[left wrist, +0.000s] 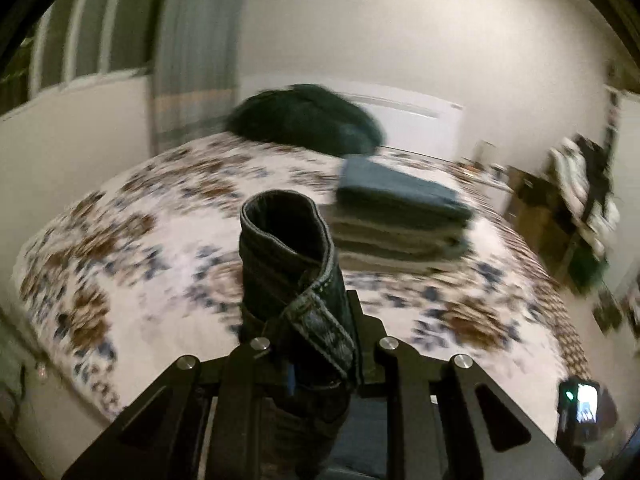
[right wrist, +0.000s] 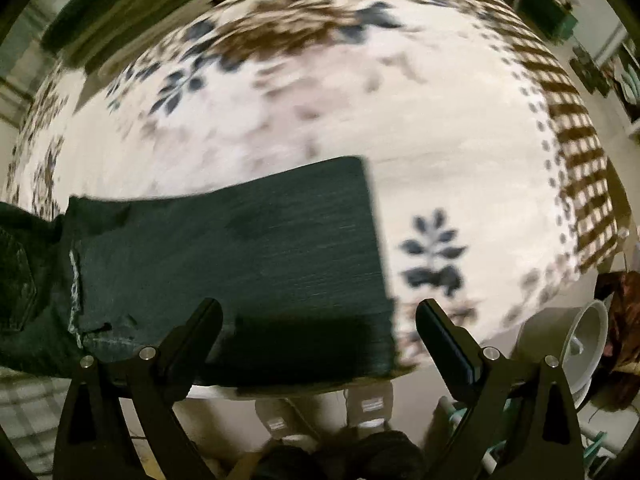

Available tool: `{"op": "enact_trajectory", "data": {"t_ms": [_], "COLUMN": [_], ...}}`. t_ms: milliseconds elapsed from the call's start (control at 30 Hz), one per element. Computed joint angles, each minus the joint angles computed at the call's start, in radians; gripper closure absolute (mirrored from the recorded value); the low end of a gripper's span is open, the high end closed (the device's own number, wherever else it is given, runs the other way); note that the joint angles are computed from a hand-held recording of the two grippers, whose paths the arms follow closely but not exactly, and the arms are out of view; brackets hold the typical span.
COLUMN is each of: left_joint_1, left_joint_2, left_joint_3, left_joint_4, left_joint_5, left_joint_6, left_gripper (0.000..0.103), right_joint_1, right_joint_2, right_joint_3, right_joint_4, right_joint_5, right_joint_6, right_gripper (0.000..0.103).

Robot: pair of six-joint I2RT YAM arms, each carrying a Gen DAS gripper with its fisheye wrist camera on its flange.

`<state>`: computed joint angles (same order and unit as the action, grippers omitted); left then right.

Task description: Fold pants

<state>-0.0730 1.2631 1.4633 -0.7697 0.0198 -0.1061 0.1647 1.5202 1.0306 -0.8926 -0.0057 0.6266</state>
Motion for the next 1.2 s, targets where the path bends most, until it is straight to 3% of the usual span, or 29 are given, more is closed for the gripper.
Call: {"op": "enact_trajectory", "data": {"t_ms": [167,267,467,567,667,767,800,833,933,1067,1200], "left_joint_1": [-0.339,-0.493,-0.705,-0.750,-0.757,-0.751,-0.746,-0.741,-0.674,-0.504,-0.302], "left_joint_2": [0.047,0.111,0.299,0.418,0.513,0.462,0.447,0.432,0.364,0.317,0.325], "left_joint_3": [0.018,-0.003,-0.041,0.018,0.104,0.064,0.077,0.086,0.087,0.096,0.031], "left_joint_4": [-0.014,0.016,0.077,0.007,-0.110,-0.120,-0.151,-0.184,-0.252,-0.355,-0.365], "left_joint_5": [-0.110,-0.121,-0.144,-0.137,-0.056,0.025,0.038,0.042,0.075,0.018,-0.079], "left_joint_6": [-0.081,-0.162,-0.253,-0.284,-0.317,-0.337,-0.337,-0.341,-0.343,-0.296,-0.198], "left_gripper": [0.087,0.087,0.087,0.082,0.074,0.049,0.023,0.007,0.007,0.007,0.007], "right_joint_1": [-0.234,-0.420,-0.787,-0.948,-1.045,-1.145,-1.164,-1.190,-1.200,-1.103,-0.936], "right_joint_2": [-0.114,-0.161,-0.191,-0.173,-0.146,-0.105,-0.092,-0.064,0.013,0.132,0.270], "right_joint_3": [-0.093,-0.152,-0.215,-0.208,-0.189,-0.140,-0.121,-0.088,-0.006,0.047,0.038], "right_joint_4": [-0.023,-0.042,-0.066,-0.077,-0.082,-0.103,-0.116,-0.138,-0.213,-0.323,-0.264], "right_joint_5": [-0.036,-0.058,-0.062,-0.070,-0.118,-0.228,-0.274,-0.328,-0.486,-0.716,-0.776], "right_joint_6": [-0.131,-0.238,-0.488,-0.616,-0.689,-0.775,-0.795,-0.826,-0.871,-0.926,-0.831], "right_gripper": [0.004,0.004,0.004,0.004,0.004,0.004,0.004,0.004,0.004,0.001,0.001]}}
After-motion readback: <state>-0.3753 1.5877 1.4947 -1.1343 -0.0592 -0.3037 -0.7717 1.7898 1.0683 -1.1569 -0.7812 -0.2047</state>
